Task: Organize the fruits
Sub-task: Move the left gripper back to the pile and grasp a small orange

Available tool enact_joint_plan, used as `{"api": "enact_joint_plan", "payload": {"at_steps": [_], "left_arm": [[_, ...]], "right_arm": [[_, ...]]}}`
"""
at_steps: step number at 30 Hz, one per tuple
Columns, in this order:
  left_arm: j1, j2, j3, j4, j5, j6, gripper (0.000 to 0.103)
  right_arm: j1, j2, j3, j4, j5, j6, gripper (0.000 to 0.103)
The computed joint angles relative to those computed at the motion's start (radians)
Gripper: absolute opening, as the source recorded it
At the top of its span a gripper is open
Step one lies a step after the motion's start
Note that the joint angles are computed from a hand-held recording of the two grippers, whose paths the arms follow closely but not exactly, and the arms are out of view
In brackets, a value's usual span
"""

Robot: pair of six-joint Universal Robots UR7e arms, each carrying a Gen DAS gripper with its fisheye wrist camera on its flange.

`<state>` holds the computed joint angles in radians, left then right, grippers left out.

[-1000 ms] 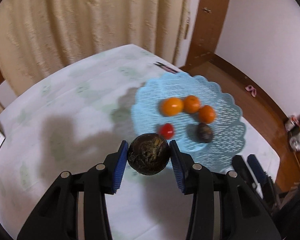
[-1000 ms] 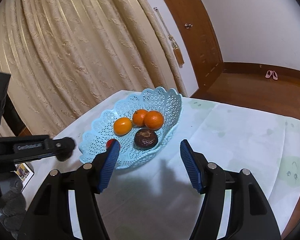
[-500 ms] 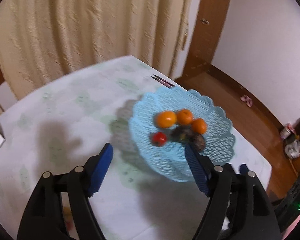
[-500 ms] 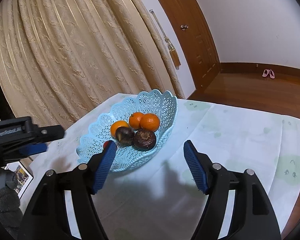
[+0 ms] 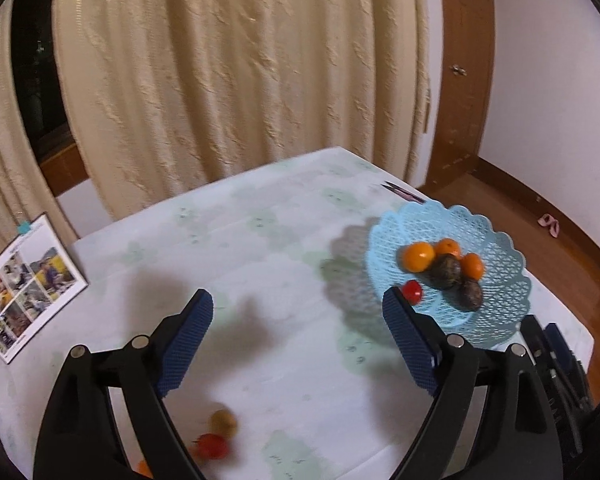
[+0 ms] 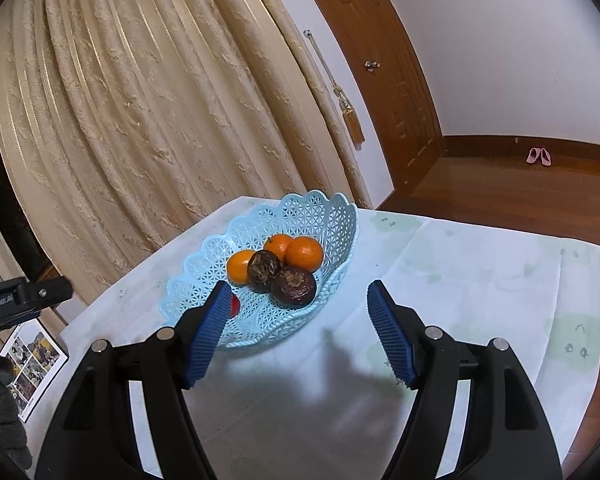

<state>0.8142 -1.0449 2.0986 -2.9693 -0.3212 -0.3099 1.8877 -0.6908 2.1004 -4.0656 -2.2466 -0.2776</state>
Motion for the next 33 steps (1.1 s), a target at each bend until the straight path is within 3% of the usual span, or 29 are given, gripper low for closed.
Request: {"api": "enact_joint_plan", "payload": {"at_steps": [6,13,18,28,33], "left_arm": [[-0.024,-0.049,0.067,0.017,0.081,-0.054,0.086],[-0.041,-0.146,0.14,0.138,0.101,-0.188,0.086],[-0.045,-0.217,0.186,0.242,0.11,-0.293,0.086],[-0.051,-0.369,0.257,0.474,0.116,-0.494,0.086],[-0.055,-0.488,0.291,0.688,0.108,-0.654,0.086]], "right_arm": [[0.003,0.002,-0.005,0.0,-0.021,0.002,0.072],[0.024,0.018,-0.019,-0.01,-0.058,-0.031,0.079],[0.044,0.022,-0.014,0.056,-0.065,-0.02,0.079],[0.104,0.051,-0.025,0.217,-0.029,-0.003,0.079],[0.127,0.057,-0.029,0.28,-0.006,0.01,0.079]]}}
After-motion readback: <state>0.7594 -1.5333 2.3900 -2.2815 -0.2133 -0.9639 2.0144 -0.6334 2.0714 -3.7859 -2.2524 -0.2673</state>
